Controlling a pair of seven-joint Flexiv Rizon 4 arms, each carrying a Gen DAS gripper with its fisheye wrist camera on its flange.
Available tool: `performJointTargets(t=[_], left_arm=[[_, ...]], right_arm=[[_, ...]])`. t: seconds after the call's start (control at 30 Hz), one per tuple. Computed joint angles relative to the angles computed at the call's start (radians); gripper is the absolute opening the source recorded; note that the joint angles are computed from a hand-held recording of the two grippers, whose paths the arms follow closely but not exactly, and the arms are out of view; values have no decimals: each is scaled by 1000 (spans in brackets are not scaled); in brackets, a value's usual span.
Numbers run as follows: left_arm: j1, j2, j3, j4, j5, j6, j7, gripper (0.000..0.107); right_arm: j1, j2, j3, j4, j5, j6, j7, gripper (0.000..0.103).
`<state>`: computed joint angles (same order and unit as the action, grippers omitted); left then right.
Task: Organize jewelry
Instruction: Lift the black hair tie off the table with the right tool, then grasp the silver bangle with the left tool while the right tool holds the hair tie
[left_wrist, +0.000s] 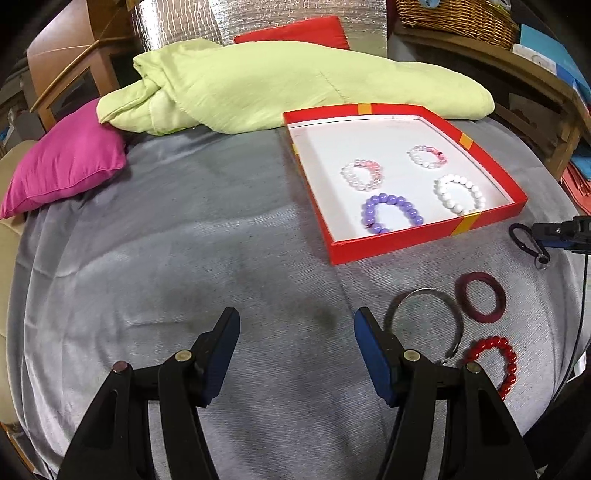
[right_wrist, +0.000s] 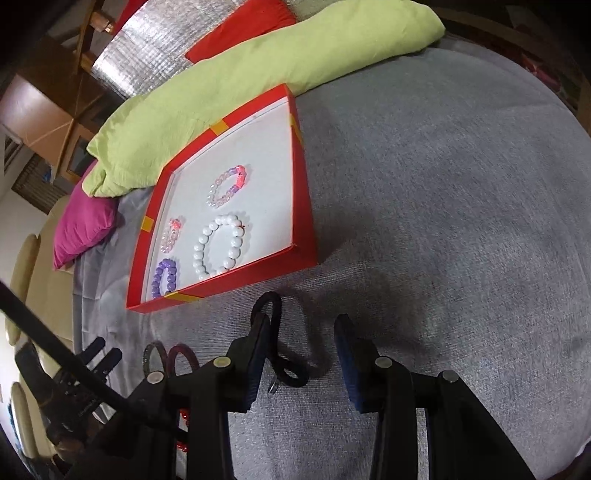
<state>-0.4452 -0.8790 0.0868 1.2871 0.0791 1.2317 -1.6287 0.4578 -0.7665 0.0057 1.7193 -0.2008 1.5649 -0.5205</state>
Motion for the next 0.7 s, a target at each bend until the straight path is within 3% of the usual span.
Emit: performJointTargets(t=[0.1, 0.2, 0.27, 0.6, 0.7], left_arm=[[5, -2, -10, -5, -5, 2, 7, 65], [9, -10, -14, -16, -11, -6, 13, 65], [15, -13, -24, -21, -18, -15, 24, 65], [39, -15, -87, -6, -56, -13, 124, 65], [33, -27, -87, -21, -67, -41, 147, 59]], right_arm=[[28, -2, -35, -3, -20, -15, -4, 37], [98, 3, -124, 4, -68, -58, 5, 15], [132, 6, -170, 13, -101, -76, 19, 8], [145, 25, -206, 52, -124, -26, 68, 6], [125, 26, -177, 49, -118, -28, 64, 6]])
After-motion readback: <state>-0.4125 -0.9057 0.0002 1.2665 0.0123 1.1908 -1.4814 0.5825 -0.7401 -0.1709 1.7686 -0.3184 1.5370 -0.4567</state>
